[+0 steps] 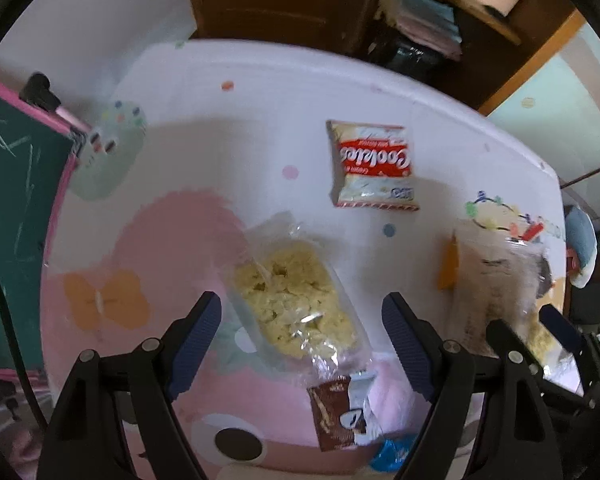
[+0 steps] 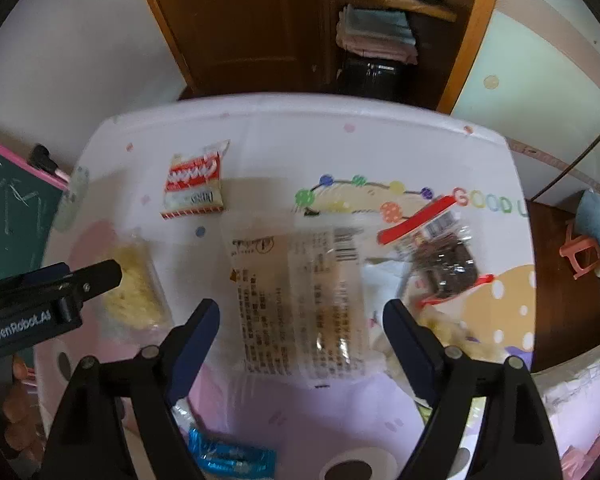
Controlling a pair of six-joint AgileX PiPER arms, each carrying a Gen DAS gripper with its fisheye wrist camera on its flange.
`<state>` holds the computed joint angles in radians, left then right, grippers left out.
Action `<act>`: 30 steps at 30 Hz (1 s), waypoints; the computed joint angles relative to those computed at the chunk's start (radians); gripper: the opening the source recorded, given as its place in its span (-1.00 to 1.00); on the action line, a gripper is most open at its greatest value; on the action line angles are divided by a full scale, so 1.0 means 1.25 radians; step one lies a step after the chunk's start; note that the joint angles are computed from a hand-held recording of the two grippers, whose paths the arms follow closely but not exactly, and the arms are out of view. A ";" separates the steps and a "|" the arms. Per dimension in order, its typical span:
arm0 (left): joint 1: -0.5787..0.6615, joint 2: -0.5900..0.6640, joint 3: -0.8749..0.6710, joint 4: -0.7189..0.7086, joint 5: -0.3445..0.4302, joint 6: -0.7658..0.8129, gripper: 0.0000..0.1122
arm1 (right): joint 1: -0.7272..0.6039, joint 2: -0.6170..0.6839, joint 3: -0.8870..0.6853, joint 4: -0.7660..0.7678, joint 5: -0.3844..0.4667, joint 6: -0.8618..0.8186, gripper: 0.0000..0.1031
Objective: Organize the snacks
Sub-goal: 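Grasp the yellow-crumb clear bag with left while right grasps the printed clear bag, then carry both held bags over the white tray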
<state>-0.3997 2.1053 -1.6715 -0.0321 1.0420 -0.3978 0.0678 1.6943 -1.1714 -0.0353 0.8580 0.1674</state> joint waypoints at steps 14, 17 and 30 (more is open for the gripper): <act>-0.013 0.079 0.016 -0.001 -0.025 -0.033 0.07 | 0.078 0.092 -0.023 -0.136 0.017 0.131 0.68; -0.020 0.064 0.043 0.002 -0.043 -0.033 0.00 | 0.077 0.081 -0.006 -0.128 0.008 0.138 0.45; -0.087 -0.153 0.182 0.115 -0.102 -0.087 -0.06 | 0.061 -0.071 0.053 -0.073 0.015 0.124 0.16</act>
<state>-0.5085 1.9141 -1.4442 0.1113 0.9139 -0.5067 0.1445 1.6058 -1.1058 -0.1263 0.8769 0.3221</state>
